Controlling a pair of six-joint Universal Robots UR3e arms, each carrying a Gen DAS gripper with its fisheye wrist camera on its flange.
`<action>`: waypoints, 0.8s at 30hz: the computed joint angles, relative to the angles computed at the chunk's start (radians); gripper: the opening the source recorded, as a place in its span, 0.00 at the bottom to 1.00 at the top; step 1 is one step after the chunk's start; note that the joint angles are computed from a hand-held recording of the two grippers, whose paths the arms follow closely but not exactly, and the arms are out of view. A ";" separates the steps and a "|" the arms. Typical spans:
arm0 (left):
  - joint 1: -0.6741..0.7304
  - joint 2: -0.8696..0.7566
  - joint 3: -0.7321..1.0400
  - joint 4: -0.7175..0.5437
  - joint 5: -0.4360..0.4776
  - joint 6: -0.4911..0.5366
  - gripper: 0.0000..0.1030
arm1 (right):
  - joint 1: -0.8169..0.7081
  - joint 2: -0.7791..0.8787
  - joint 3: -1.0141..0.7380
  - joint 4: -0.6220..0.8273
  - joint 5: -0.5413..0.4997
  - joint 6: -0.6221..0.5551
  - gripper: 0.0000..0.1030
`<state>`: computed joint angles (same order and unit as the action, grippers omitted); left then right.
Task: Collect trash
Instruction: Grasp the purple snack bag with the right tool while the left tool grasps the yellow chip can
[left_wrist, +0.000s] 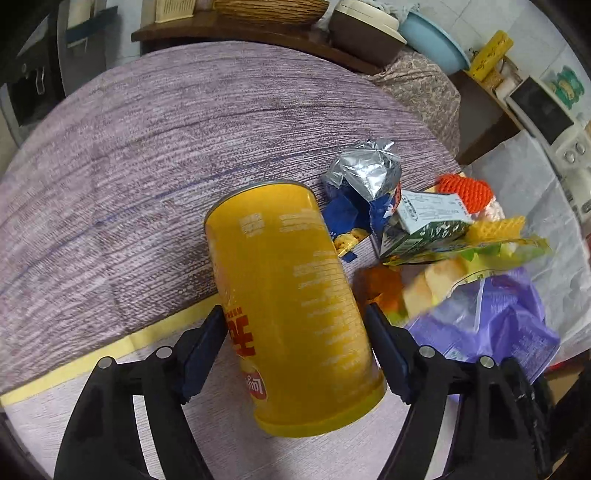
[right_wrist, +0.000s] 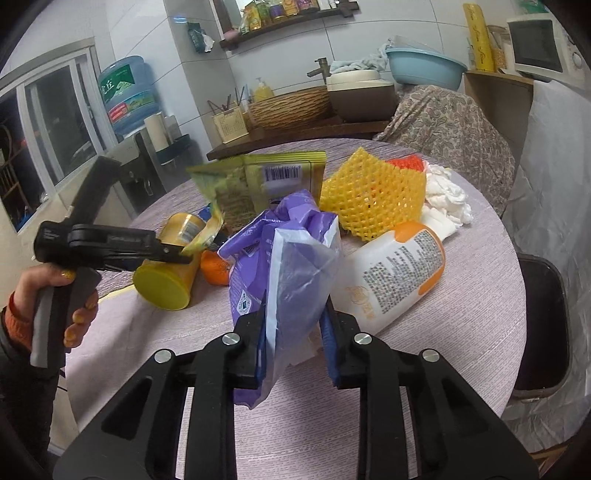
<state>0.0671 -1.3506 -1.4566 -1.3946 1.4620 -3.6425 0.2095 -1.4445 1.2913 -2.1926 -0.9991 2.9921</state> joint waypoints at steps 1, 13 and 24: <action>0.017 0.021 -0.029 0.017 -0.022 -0.001 0.72 | -0.001 -0.005 0.005 0.002 0.005 -0.007 0.23; 0.069 0.333 -0.296 0.117 -0.050 -0.022 0.68 | -0.054 -0.135 0.155 -0.022 0.100 -0.107 0.20; -0.095 0.482 -0.366 0.156 0.083 -0.170 0.64 | -0.120 -0.314 0.333 0.037 0.237 -0.250 0.19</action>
